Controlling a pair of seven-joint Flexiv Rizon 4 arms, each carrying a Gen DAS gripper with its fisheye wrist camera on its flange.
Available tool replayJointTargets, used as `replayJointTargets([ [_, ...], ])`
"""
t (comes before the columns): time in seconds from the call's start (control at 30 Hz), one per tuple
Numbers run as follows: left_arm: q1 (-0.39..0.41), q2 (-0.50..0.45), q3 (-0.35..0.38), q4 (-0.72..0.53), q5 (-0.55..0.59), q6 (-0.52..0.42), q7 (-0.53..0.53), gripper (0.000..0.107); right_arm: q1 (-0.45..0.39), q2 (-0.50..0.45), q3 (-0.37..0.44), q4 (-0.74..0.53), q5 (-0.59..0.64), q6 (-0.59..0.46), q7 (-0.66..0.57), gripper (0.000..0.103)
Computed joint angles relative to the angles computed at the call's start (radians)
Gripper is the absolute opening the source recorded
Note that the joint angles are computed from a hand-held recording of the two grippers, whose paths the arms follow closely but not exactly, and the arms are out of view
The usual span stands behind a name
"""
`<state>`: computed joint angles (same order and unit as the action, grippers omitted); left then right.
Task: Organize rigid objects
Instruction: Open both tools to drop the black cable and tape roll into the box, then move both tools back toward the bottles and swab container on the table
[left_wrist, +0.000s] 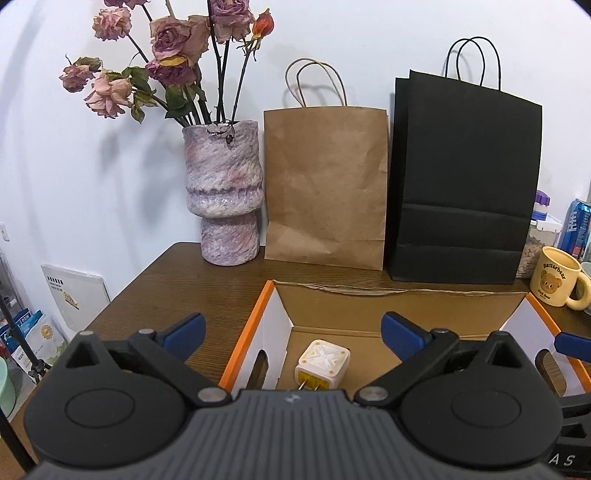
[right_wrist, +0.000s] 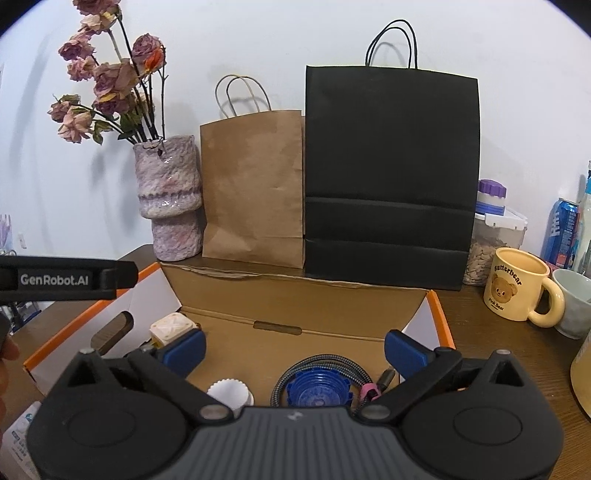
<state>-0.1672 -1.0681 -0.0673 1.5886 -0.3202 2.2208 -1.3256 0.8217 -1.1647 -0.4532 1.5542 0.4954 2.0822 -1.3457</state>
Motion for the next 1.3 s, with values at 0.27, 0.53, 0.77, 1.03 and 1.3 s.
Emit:
replayJointTargets([
  [0.27, 0.018, 0.028, -0.007, 0.05, 0.034, 0.035, -0.023, 0.103, -0.001, 0.027, 0.03, 0.036, 0.008, 0.046, -0.03, 0.103],
  [0.53, 0.044, 0.061, -0.021, 0.12, 0.098, 0.105, -0.05, 0.103, 0.009, 0.062, 0.064, 0.076, 0.065, 0.105, -0.118, 0.103],
  [0.77, 0.062, 0.085, -0.026, 0.181, 0.138, 0.154, -0.075, 0.103, -0.005, 0.098, 0.132, 0.111, 0.112, 0.16, -0.208, 0.103],
  [1.03, 0.084, 0.116, -0.029, 0.27, 0.197, 0.215, -0.104, 0.103, -0.02, 0.14, 0.223, 0.165, 0.16, 0.247, -0.306, 0.103],
  [1.3, 0.12, 0.147, -0.029, 0.368, 0.258, 0.27, -0.138, 0.103, -0.053, 0.185, 0.337, 0.235, 0.162, 0.335, -0.378, 0.103],
])
